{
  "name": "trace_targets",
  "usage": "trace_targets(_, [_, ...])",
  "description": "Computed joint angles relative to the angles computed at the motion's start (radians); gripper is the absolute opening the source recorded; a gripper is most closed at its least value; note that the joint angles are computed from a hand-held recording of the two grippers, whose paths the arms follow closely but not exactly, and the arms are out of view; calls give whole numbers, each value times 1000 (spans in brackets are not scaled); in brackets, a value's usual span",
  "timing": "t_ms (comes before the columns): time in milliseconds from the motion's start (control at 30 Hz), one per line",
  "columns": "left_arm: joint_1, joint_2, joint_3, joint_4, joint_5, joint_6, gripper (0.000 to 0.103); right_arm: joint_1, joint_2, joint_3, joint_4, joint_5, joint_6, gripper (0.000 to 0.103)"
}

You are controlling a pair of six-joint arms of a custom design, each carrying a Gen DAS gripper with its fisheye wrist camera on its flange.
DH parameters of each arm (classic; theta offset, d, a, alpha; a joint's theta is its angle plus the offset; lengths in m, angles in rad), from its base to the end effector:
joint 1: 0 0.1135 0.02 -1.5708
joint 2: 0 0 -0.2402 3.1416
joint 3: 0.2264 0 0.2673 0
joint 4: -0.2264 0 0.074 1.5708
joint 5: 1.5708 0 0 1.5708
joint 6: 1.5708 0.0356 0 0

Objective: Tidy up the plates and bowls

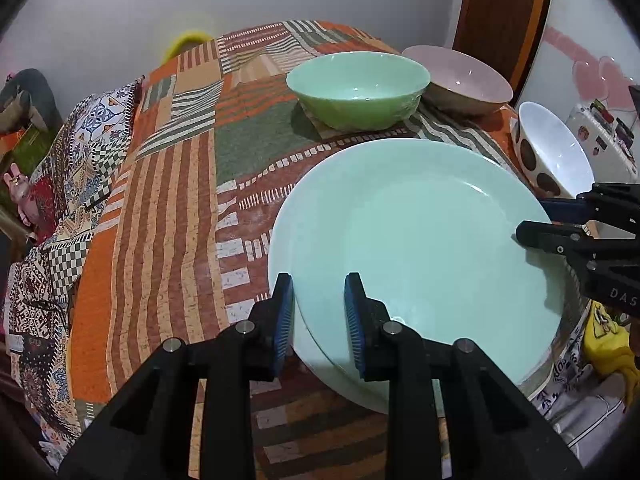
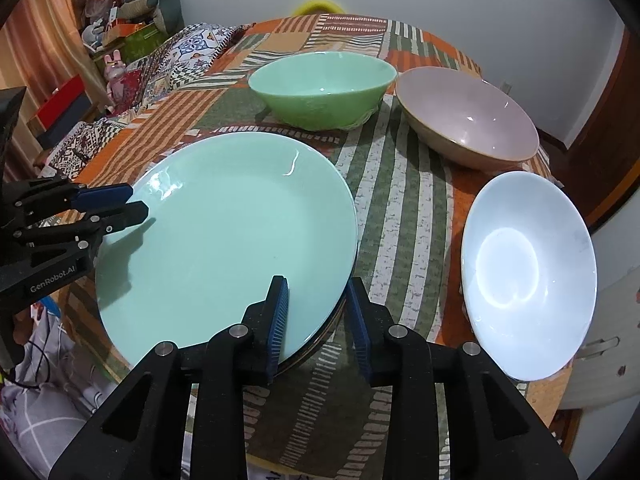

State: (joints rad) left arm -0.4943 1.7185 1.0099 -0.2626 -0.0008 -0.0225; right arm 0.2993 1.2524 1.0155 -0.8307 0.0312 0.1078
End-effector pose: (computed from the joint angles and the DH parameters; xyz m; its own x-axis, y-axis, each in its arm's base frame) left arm 0.3117 -0.1679 0.1366 -0.7372 0.3718 -0.5642 0.4576 0.8891 -0.0120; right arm 0.2535 0.0771 0.2428 -0.8624 -0.1536 -0.4824 -0.1886 0.9817 0.0247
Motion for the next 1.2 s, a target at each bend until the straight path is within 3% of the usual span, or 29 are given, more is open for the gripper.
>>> trace_targets(233, [26,-22,8,-25,16,-15,27,-37,-22,13,-12,-39,-8,31])
trace_targets(300, [33,-36,16,-41,26,-20,28,-58,-49,13,-18,-68,-7,38])
trace_targets(467, [27,-89,36,-68,42,-48,44,-107,-140,19,-25,-122,-23,45])
trace_targets(600, [-9,-126,84,-103,44,-61,44,-162,-191,44,-31,-147,-44,45])
trace_targets(733, [-72,-120,174,-135,23,-73,46,-272,-196,102,-41,-201,-85,46])
trace_targets(900, [-123,-50,314,-156,25,-113,58,-424,-130,194,-46,-298,-115,46])
trace_targets(1200, [-183,264,687,-267,46,-193,58,-582,50,336,-42,-353,-206,46])
